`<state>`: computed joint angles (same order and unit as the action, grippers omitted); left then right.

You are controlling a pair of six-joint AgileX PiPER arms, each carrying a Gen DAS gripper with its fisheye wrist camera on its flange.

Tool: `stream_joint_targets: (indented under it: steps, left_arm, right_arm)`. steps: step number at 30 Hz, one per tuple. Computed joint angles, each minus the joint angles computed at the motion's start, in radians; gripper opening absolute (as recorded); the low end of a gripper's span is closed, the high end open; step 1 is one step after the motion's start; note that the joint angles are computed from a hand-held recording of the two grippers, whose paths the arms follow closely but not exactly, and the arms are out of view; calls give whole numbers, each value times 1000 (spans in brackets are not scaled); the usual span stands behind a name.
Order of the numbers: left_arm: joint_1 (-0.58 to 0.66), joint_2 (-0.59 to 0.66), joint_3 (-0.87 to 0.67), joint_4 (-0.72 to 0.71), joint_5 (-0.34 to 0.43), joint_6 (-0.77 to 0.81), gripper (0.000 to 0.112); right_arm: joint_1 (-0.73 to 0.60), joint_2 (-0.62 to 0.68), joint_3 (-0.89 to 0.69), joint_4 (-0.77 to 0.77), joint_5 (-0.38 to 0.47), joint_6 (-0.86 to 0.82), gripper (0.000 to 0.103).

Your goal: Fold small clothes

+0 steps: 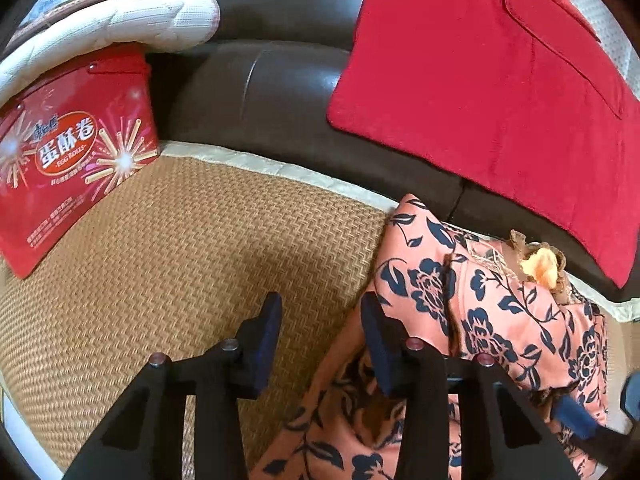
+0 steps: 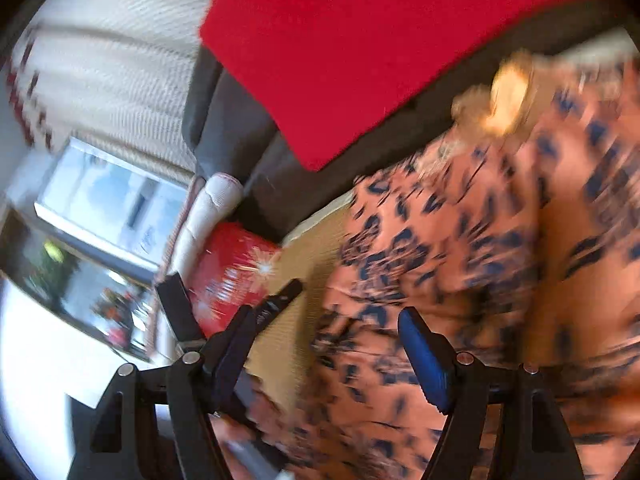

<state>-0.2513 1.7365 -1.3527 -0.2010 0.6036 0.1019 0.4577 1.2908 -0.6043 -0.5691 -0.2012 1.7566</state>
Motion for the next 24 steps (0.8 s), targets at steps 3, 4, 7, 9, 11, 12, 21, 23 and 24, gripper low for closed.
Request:
stream_joint_targets:
  steps: [3,4,7,9,11,12,21,23,24]
  left_arm:
    - [-2,28,-16,9,6,-4,42]
    - [2,42,-28,-12,21,17,42]
    - [-9,68,-40,3,23,23,42]
    - [-18,81,-47,7,31,40,42]
    - [-31,107,-66,39,67,34,42]
    - [-35,118,-72,58,78,22,41]
    - [-44,110,-69,84,85,18,39]
    - [-47,106,-65,95,84,11,39]
    - [-48,105,-62,100,81,9,39]
  right_arm:
    - [11,127,-34,256,-66,-107,77]
    - [19,159,-55,355,-33,-171,77]
    - [30,210,-52,644,-32,-339,77]
    - [31,238,-17,701,-114,-328,77]
    - [47,293,-26,770,-180,-347,77]
    - [59,313,-29,816,-213,-373,77]
    - [159,411,23,1108,-486,-447,16]
    - [205,364,78,1204,-584,-522,12]
    - [224,321,114,1259,-627,-567,11]
